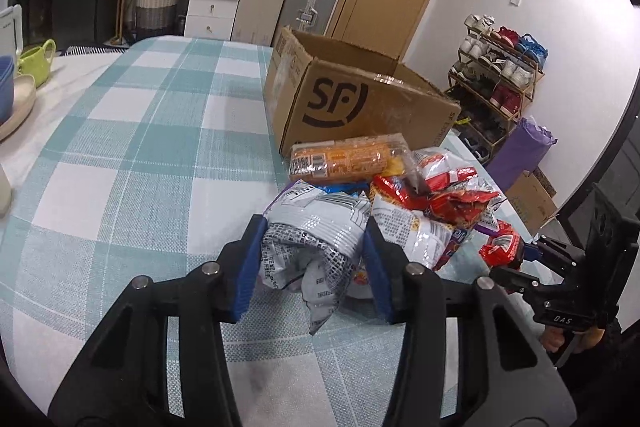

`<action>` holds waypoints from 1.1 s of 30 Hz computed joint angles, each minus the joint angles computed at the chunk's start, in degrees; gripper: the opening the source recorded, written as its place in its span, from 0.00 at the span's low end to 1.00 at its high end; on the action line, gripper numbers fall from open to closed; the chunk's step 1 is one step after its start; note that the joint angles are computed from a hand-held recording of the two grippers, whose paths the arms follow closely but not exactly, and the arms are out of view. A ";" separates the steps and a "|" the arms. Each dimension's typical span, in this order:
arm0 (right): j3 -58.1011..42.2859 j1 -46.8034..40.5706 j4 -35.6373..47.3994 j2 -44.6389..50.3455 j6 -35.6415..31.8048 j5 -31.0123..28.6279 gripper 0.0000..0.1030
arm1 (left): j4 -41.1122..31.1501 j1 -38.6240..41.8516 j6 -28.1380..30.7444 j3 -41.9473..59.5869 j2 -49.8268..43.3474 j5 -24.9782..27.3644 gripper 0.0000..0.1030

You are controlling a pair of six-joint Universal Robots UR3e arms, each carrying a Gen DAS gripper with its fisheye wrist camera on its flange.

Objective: Organize snacks
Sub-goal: 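Carry both bags over the box and open both grippers to drop them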

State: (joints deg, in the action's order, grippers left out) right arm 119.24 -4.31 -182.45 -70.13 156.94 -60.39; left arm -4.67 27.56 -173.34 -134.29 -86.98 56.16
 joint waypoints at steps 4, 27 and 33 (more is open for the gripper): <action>0.85 -2.27 -2.10 -1.62 1.88 1.88 0.50 | 0.16 0.03 -1.06 -0.08 2.59 0.35 0.43; -26.44 1.54 5.38 7.17 11.76 2.32 0.50 | -8.04 -7.48 -7.26 19.33 -1.44 7.62 0.43; -38.46 3.11 10.93 12.23 13.41 0.05 0.50 | -9.36 -10.24 -7.17 27.89 -7.10 9.01 0.43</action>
